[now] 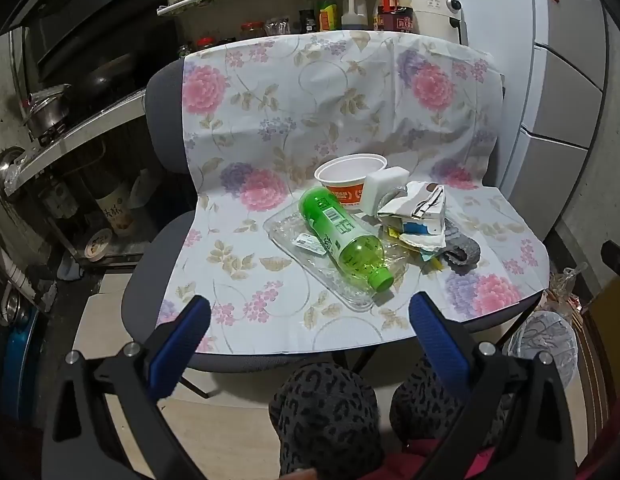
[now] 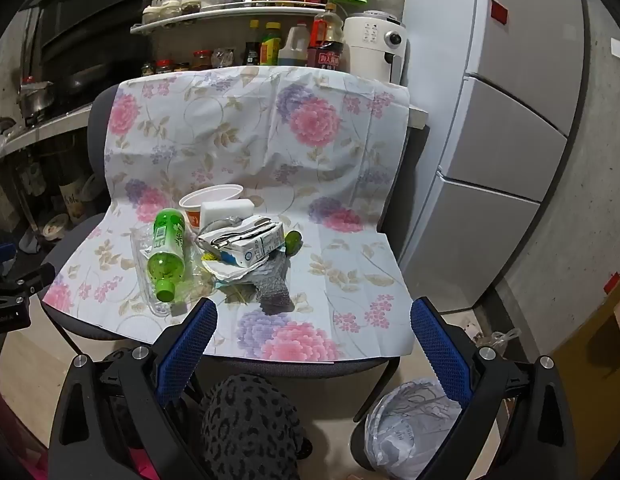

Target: Collect trash

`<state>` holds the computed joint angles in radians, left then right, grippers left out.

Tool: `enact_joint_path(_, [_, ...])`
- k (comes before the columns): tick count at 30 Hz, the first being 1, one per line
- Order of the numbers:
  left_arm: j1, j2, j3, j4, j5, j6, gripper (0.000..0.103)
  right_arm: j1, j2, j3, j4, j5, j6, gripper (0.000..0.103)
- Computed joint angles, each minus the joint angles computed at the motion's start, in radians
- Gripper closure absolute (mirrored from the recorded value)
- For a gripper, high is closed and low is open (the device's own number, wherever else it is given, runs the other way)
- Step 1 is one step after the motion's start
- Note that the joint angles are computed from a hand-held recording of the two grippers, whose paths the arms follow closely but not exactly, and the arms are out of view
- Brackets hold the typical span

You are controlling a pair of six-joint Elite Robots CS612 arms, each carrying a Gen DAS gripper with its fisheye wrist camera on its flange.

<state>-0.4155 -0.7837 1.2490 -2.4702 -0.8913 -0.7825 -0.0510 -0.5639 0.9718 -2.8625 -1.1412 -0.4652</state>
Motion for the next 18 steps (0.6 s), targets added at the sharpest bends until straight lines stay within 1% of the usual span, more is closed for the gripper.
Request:
enact_joint_path(5, [-0.002, 0.003, -0.008, 0.011, -0.003, -0.008, 0.006, 0.001, 0.0, -0.002, 0.006, -0.001, 0.0, 0.007])
enact_joint_path(6, [0.002, -0.005, 0.007, -0.002, -0.004, -0.007, 0.006, 0.0, -0.001, 0.0, 0.004, 0.0, 0.0, 0.007])
enact_joint_path(10, [0.004, -0.006, 0.006, 0.001, -0.002, -0.01, 0.007, 0.001, 0.002, -0.009, 0.018, -0.002, 0.0, 0.007])
enact_joint_path(17, [0.0, -0.007, 0.002, 0.008, 0.001, -0.011, 0.007, 0.002, 0.003, -0.013, 0.023, -0.001, 0.001, 0.007])
enact_joint_path(18, [0.006, -0.008, 0.009, -0.004, -0.008, -0.014, 0.007, 0.002, 0.003, -0.013, 0.024, -0.003, 0.001, 0.007])
